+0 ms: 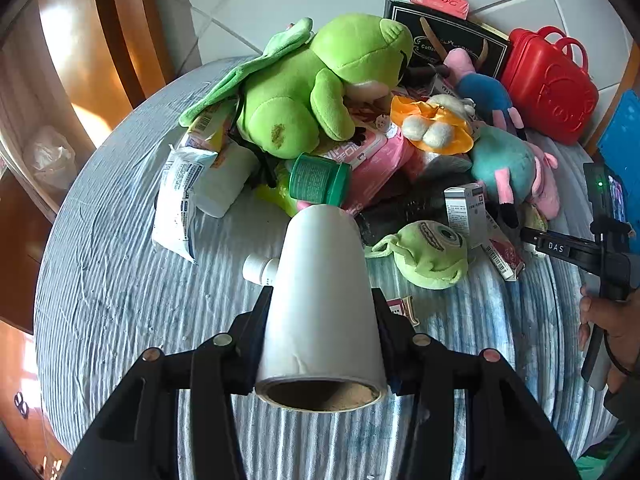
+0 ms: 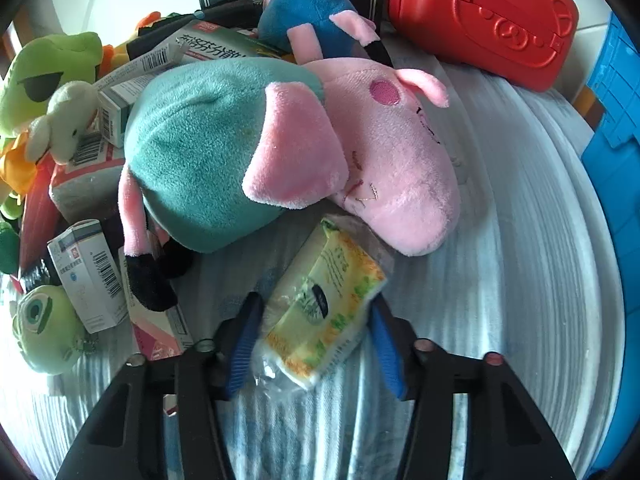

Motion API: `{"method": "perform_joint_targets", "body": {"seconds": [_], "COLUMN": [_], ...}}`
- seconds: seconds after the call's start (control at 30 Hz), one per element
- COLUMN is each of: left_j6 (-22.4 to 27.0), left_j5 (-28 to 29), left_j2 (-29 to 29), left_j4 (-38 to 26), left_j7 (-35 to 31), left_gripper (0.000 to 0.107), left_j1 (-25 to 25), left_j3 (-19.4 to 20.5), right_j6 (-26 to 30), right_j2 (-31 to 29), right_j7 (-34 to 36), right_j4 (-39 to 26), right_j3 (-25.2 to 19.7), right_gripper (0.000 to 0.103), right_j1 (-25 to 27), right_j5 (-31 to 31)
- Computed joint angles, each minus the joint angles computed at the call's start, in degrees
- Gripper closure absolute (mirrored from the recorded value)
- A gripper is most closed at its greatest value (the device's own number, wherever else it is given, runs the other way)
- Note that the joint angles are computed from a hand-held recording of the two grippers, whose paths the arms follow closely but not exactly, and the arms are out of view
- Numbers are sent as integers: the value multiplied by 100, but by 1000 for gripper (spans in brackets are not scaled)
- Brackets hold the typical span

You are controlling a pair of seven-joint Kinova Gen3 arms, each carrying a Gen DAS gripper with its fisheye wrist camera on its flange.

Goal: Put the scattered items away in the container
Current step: 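Grasp the white paper roll with the left tool while the right tool grasps the clear snack bag, then lift the paper roll and snack bag and carry them toward the blue crate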

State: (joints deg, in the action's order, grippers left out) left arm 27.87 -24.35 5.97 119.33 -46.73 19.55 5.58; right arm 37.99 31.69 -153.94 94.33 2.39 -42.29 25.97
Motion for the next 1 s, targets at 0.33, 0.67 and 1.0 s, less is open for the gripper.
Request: {"method": "perform_joint_targets", "body": {"seconds": [0.33,0.67,1.0], "left_j6": [106,380,821], "left_j5": [-29,-133,-270], "left_j2": [-60,-336,-705], "left_j4": [-64,-76,-230], "left_j7": [184,447,667], "left_gripper": [63,63,63], "left_j1": [111,115,21], "left_j3": [79,225,526], "right_j6": [-294,-215,455], "right_j2": [-519,-1198,-1920], "right_j7": [103,141,10], "right_j4": [539,977,829], "right_j3": [-140,-371,-803], "right_gripper": [79,79,79], "right_j1": [213,336,319], "right_j5": [-85,-130,-17]}}
